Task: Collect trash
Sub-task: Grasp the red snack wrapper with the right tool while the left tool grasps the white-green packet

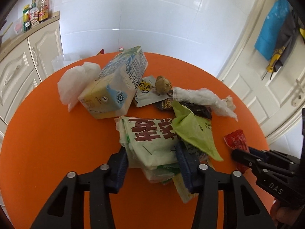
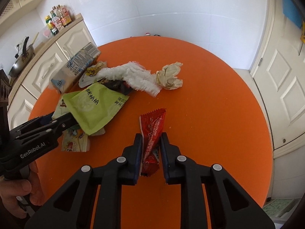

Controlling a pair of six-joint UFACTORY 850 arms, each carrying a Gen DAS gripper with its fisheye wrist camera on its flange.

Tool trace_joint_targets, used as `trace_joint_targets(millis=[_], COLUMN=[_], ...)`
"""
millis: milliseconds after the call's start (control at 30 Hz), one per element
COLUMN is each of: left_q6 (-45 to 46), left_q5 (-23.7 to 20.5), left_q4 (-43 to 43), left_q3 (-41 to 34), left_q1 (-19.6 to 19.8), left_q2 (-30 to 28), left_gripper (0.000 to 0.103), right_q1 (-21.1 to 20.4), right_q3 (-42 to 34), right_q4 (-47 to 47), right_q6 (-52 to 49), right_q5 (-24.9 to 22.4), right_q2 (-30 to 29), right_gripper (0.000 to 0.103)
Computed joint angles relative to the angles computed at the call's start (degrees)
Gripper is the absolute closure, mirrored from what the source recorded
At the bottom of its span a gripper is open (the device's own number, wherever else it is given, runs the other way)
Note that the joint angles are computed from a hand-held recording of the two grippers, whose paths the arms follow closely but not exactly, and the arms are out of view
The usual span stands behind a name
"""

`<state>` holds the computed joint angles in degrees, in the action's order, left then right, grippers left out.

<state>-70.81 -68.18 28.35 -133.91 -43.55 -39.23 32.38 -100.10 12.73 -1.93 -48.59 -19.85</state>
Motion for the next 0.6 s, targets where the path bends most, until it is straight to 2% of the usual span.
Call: trace_joint_targets(millis=[167, 267, 400, 533, 600], left_q6=[-0.23, -0.25, 3.05, 4.29, 4.11], left_q5=[5.82, 9.70, 9.80, 13.91, 14.66], left_q4=[-0.64, -1.27, -1.70, -3.68, -2.41], left_q3=[5.82, 9.99, 7.69, 7.58, 7.34], left_q1=[2.03, 2.98, 4.14, 4.61, 3.15], left_q2=[3.53, 5.96, 3.84, 2.84, 2.83], left_gripper=[0.074, 0.077, 0.075, 0.076, 0.078], right_q1=[-0.04, 0.06, 0.07, -0.27, -0.28], right_q3=[1.68, 2.20, 3.18, 3.61, 3.57], right_q4=[1.54, 1.90, 1.86, 2.33, 2.32], right_q6=[-0.99, -0.99, -0.40, -0.74, -0.74], right_q5=[0.39, 0.48, 0.86, 1.01, 1.01], right_q2=[1.29, 1.77, 2.43, 2.89, 2.86], right_gripper=[0.085, 0.085, 0.085, 0.085, 0.085])
